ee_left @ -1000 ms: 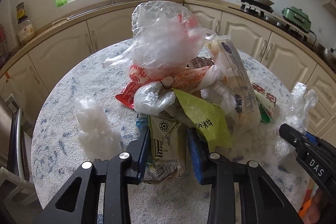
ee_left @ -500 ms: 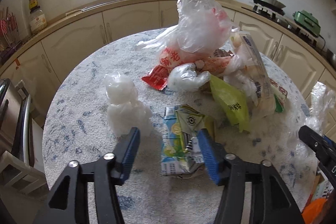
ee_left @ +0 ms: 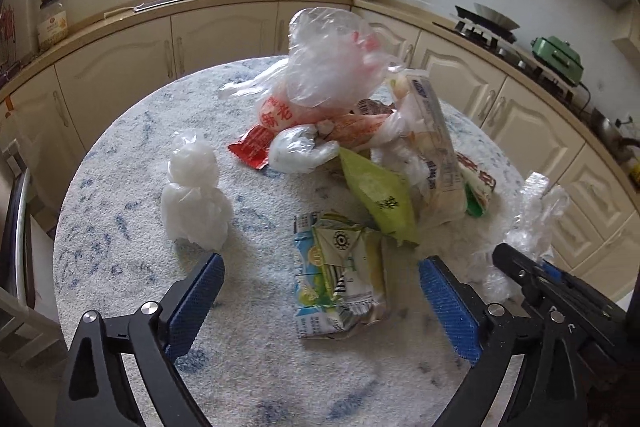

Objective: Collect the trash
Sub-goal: 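Close the left tool on the milk carton and lift it off the table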

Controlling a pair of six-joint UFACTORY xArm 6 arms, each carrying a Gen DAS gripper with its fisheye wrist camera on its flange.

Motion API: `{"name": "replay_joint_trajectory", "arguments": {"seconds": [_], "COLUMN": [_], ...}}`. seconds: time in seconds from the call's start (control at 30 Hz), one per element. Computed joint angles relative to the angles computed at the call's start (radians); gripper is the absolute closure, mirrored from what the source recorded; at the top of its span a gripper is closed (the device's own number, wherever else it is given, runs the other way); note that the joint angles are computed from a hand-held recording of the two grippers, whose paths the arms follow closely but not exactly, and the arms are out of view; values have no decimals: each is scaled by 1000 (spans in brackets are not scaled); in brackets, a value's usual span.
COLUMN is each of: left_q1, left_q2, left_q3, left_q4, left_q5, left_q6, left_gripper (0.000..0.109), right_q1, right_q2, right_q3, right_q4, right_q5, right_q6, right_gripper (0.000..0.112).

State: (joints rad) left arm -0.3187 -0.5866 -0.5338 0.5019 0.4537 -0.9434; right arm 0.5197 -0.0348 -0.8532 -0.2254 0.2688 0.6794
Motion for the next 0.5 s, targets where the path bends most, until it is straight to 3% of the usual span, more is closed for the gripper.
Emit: {"name": "replay_joint_trajectory", "arguments": {"seconds": [0.13, 0.23, 0.27, 0.33, 0.4, 0.5], "left_q1": [-31, -30, -34, -47, -48, -33], "left_q2": [100, 169, 172, 186, 170, 152], "left_q3": [-57, -79, -82, -91, -82, -61], "left_q4": [28, -25, 26, 131, 148, 75], "left_q5": [54, 30, 31, 52, 54, 19], "left_q6": [-9, 29, 1, -77, -103, -49], "left_gripper": [6, 7, 15, 21, 44, 46], "right_q1": [-10, -17, -19, -24, -27, -34], "right_q2": [-3, -10, -11, -10, -11, -13], "right_q3": [6, 15, 16, 17, 20, 21], "right_q4": [-7, -5, -7, -3, 21, 8], "right_q5": [0, -4, -3, -3, -5, -6], "right_q6": [11, 14, 16, 11, -11, 3], "right_gripper": [85, 85, 85, 85, 85, 85]}}
